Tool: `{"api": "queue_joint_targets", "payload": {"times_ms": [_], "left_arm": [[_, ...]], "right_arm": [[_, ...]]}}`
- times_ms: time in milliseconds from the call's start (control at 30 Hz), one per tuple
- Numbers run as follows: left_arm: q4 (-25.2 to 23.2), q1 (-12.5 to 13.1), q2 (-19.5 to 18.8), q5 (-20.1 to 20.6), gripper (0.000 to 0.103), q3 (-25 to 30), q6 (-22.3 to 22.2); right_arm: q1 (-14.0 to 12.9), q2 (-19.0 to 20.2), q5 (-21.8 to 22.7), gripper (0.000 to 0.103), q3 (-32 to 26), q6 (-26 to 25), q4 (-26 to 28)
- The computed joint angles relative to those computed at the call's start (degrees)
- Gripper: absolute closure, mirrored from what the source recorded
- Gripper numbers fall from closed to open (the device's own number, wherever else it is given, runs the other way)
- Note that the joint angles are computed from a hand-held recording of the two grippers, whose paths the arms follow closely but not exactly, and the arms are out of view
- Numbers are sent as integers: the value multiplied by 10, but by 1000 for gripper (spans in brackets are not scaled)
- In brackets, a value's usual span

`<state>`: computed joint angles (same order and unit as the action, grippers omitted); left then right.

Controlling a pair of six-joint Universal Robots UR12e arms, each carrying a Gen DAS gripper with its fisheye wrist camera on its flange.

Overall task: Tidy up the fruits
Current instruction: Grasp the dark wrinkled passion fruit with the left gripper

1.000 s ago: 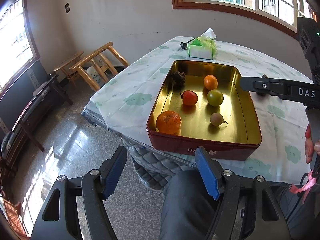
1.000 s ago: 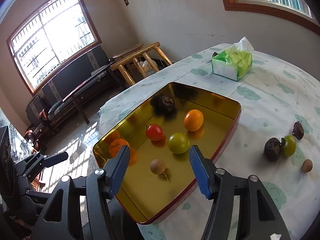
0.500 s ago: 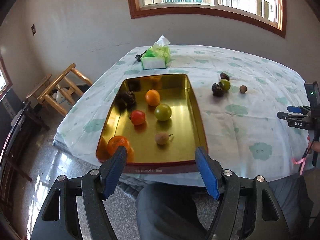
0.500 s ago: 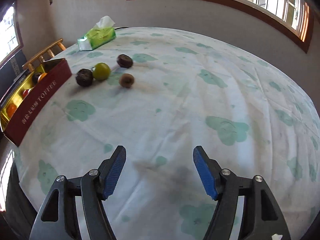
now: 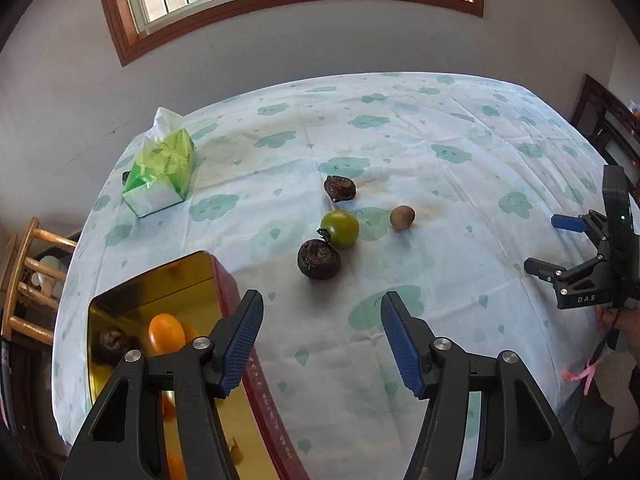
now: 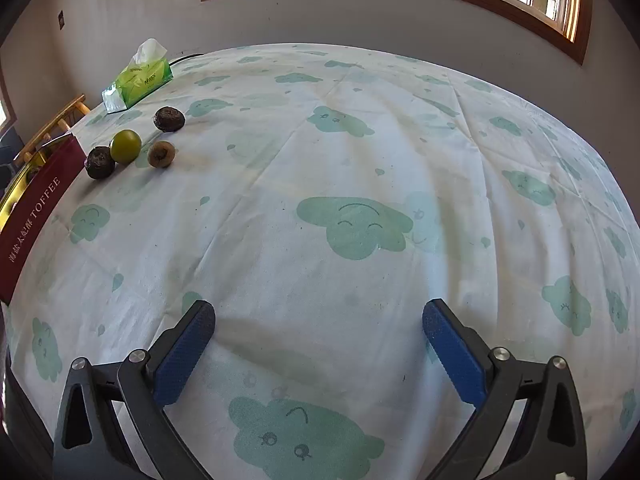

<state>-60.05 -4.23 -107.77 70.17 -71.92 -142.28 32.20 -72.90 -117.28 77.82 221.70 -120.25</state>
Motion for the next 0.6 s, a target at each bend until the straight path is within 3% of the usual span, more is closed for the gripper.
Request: {"api": "queue_joint_targets", "payload": {"times_ms": [100, 200, 333, 367, 400, 433, 600], "left_arm": [[-47, -10, -33, 0, 44, 41, 22], [-89, -22, -63, 25, 44, 77, 35], [-109, -32, -88, 56, 44, 105, 42], [-113, -34, -93, 63, 48, 111, 44], [-118, -35, -98, 69, 62, 116, 44], [-130, -37, -102, 74, 66, 123, 44], [-102, -35, -75, 79, 67, 84, 10]], "right_arm": [[0, -1, 1, 0, 3, -2, -4], [0, -2, 1, 0, 4, -3, -7], [1, -3, 3, 0, 6, -2, -11], [0, -4, 4, 0, 7, -2, -13], [0, -4, 4, 0, 7, -2, -14], [0, -5, 5, 0, 8, -1, -14], [0, -5, 6, 0, 9, -1, -17]]}}
